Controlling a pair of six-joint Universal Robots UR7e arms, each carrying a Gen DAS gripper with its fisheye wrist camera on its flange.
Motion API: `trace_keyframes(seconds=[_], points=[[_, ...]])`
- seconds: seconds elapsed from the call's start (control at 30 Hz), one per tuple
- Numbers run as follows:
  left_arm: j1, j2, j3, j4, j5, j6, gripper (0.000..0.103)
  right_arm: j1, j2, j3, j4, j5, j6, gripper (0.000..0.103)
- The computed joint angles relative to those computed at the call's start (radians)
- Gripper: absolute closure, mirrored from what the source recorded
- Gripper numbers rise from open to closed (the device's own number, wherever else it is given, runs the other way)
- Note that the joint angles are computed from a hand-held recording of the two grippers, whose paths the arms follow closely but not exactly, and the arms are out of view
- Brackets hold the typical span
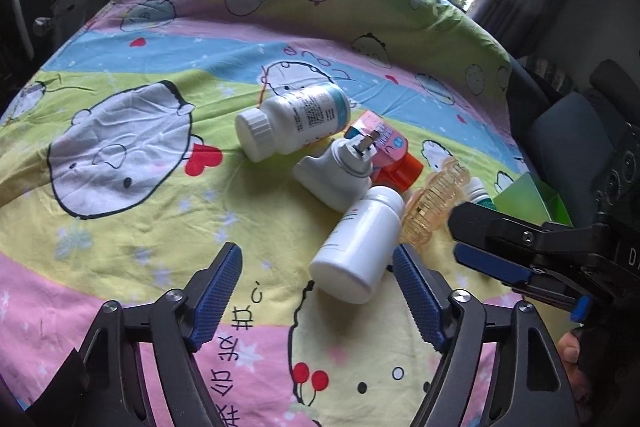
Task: Organize rigid objects
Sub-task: 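Move the right gripper over the plain white pill bottle, then close the right gripper around the plain white pill bottle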
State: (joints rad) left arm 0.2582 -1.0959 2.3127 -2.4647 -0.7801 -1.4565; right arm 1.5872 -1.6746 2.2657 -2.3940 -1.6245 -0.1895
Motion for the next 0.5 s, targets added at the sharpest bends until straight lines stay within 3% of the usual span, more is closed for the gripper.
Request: trace_keyframes(seconds=[0.1, 0.2, 0.5], points=[[0.019, 0.01, 0.015, -0.131, -0.045, 0.084, 0.04, 0.032, 0.057, -0.021, 0.011, -0.044, 0.063, 0.049], [0.029, 0.029, 0.008, -0.163, -0.066, 0.131, 0.044, 0.043, 0.098, -0.046, 0.037, -0.065, 0.102, 0.052], [0.078, 0.057, -0.004, -0.189, -0.136, 0.179, 0.051, 0.041, 0.153, -0.072, 0.068, -0.121, 0.141, 0.05]])
